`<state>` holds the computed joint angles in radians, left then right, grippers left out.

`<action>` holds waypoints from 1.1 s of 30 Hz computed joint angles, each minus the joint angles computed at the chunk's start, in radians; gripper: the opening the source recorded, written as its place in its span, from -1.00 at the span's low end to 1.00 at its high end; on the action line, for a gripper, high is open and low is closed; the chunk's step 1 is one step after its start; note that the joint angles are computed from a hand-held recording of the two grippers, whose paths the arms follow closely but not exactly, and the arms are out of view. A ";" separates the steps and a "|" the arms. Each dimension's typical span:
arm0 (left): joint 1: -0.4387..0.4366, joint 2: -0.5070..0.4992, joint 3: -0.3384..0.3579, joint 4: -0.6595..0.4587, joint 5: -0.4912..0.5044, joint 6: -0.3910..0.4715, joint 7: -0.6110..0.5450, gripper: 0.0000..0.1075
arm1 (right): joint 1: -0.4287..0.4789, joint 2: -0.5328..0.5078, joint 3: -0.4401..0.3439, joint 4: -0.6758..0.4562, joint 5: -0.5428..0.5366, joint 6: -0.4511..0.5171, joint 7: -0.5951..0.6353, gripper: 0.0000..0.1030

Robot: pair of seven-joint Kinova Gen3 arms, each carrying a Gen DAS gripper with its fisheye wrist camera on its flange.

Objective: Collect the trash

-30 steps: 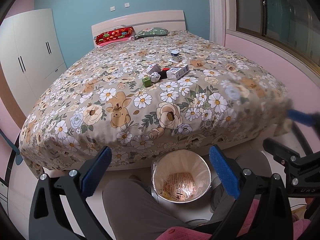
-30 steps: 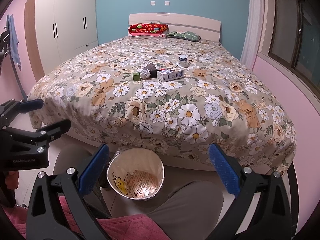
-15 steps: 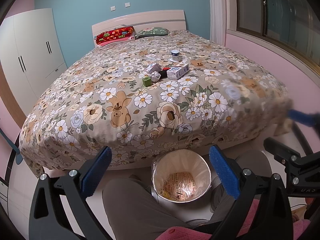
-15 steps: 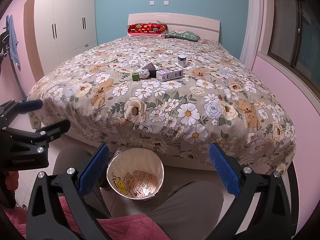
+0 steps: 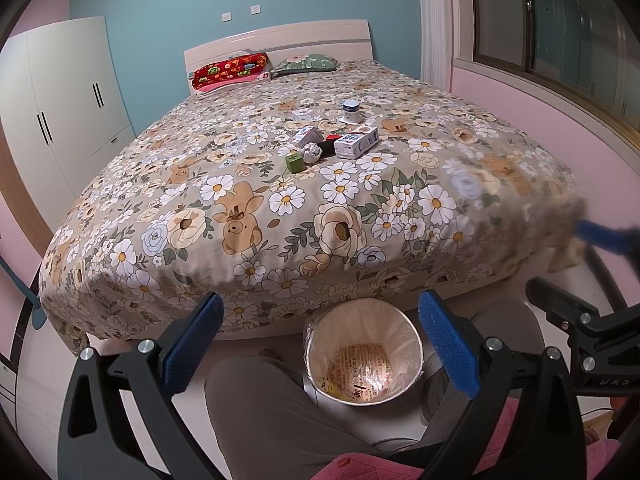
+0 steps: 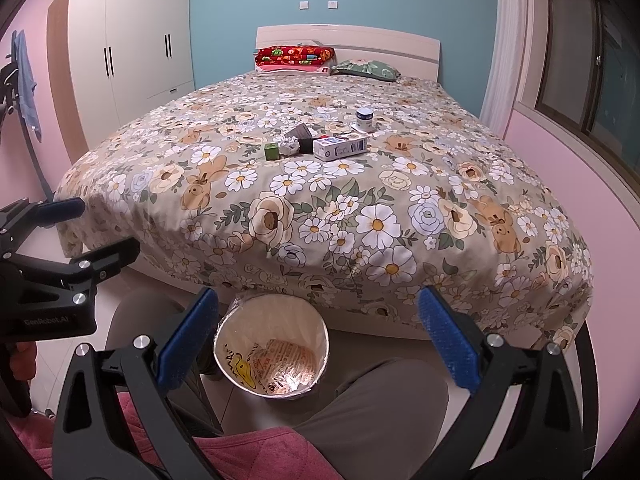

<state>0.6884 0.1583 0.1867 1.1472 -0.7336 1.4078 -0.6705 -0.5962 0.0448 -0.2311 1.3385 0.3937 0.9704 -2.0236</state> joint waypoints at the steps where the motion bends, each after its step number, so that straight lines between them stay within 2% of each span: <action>1: -0.002 -0.001 -0.001 0.002 0.003 -0.002 -0.002 0.84 | 0.001 0.000 0.001 0.000 -0.003 0.000 0.002 0.90; 10: -0.024 -0.027 0.010 0.045 0.015 -0.019 0.001 0.84 | -0.006 0.005 -0.002 0.010 0.000 -0.003 -0.001 0.90; 20: -0.057 0.003 -0.003 0.004 0.087 -0.023 -0.043 0.84 | 0.001 0.036 0.015 -0.025 -0.044 0.008 0.048 0.90; 23: -0.078 0.021 -0.019 -0.029 0.119 -0.026 -0.076 0.84 | 0.018 0.061 0.031 -0.066 -0.080 0.010 0.101 0.90; 28: -0.120 0.062 -0.053 -0.113 0.179 -0.026 -0.137 0.84 | 0.023 0.116 0.063 -0.165 -0.067 0.024 0.158 0.90; 33: -0.155 0.146 -0.100 -0.267 0.217 0.010 -0.231 0.84 | 0.044 0.209 0.101 -0.342 -0.100 0.070 0.264 0.90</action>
<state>0.5337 0.3046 0.0866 0.8805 -0.5167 1.4177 -0.9020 -0.5519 0.2542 -0.1301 0.9962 0.2936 1.0401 -1.7599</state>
